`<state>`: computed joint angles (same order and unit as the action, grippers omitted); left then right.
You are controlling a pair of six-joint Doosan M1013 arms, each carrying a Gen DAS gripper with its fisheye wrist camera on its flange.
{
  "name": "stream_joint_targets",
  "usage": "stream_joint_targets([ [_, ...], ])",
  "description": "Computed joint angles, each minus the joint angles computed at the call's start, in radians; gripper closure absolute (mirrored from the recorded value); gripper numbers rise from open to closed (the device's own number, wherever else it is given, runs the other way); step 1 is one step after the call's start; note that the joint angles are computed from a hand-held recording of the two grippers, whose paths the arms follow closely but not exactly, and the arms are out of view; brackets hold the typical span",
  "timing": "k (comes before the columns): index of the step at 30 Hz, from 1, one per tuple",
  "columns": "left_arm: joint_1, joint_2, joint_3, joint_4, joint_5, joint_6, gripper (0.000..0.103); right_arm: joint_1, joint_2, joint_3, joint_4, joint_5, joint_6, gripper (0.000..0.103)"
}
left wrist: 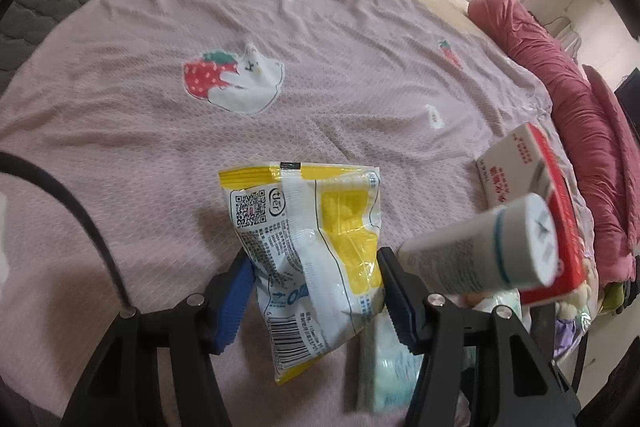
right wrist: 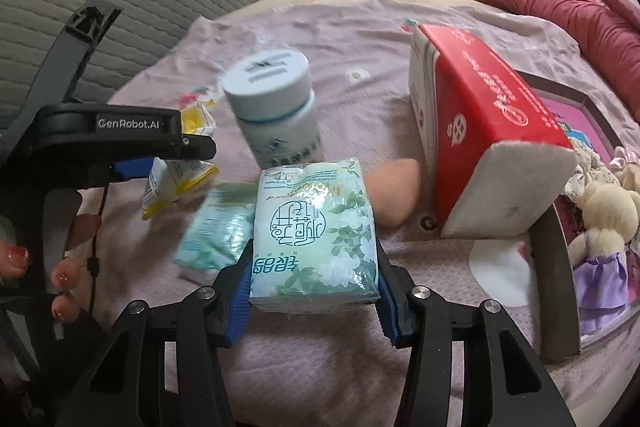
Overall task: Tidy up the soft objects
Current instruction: 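Grasp the yellow snack bag with the left gripper while the right grasps a green wipe packet, then carry the snack bag and wipe packet over the pink tray with both grippers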
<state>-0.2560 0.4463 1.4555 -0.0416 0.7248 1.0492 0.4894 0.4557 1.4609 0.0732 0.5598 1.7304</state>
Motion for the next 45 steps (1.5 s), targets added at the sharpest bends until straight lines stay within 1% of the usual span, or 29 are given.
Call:
stream_joint_targets([
  [2,-0.004,-0.022,0.015,0.002,-0.015,0.0,0.042,0.0,-0.014,0.012,-0.001,-0.017,0.0,0.05],
  [4,-0.011,-0.045,0.027,0.017,-0.03,-0.005,0.042,-0.001,-0.035,0.029,-0.02,-0.051,0.02,0.05],
  [7,-0.026,-0.07,0.034,0.046,-0.047,-0.016,0.042,-0.005,-0.064,0.049,-0.075,-0.098,0.066,0.05],
  [13,-0.067,-0.111,0.035,0.089,-0.066,-0.024,0.042,-0.013,-0.105,0.075,-0.149,-0.15,0.128,0.05],
  [22,-0.12,-0.14,0.03,0.131,-0.061,-0.022,0.042,-0.026,-0.155,0.115,-0.234,-0.211,0.211,0.05],
  [26,-0.141,-0.146,0.026,0.146,-0.066,-0.016,0.042,-0.037,-0.171,0.128,-0.247,-0.231,0.235,0.05],
  [30,-0.161,-0.144,0.013,0.145,-0.067,0.002,0.042,-0.051,-0.191,0.147,-0.318,-0.251,0.306,0.05],
  [37,-0.201,-0.132,-0.019,0.122,-0.071,0.053,0.042,-0.082,-0.229,0.181,-0.597,-0.274,0.579,0.05],
  [40,-0.22,-0.121,-0.038,0.099,-0.069,0.087,0.042,-0.103,-0.244,0.194,-0.707,-0.267,0.697,0.05],
  [45,-0.25,-0.093,-0.079,0.058,-0.056,0.158,0.042,-0.155,-0.263,0.221,-0.798,-0.245,0.845,0.05],
])
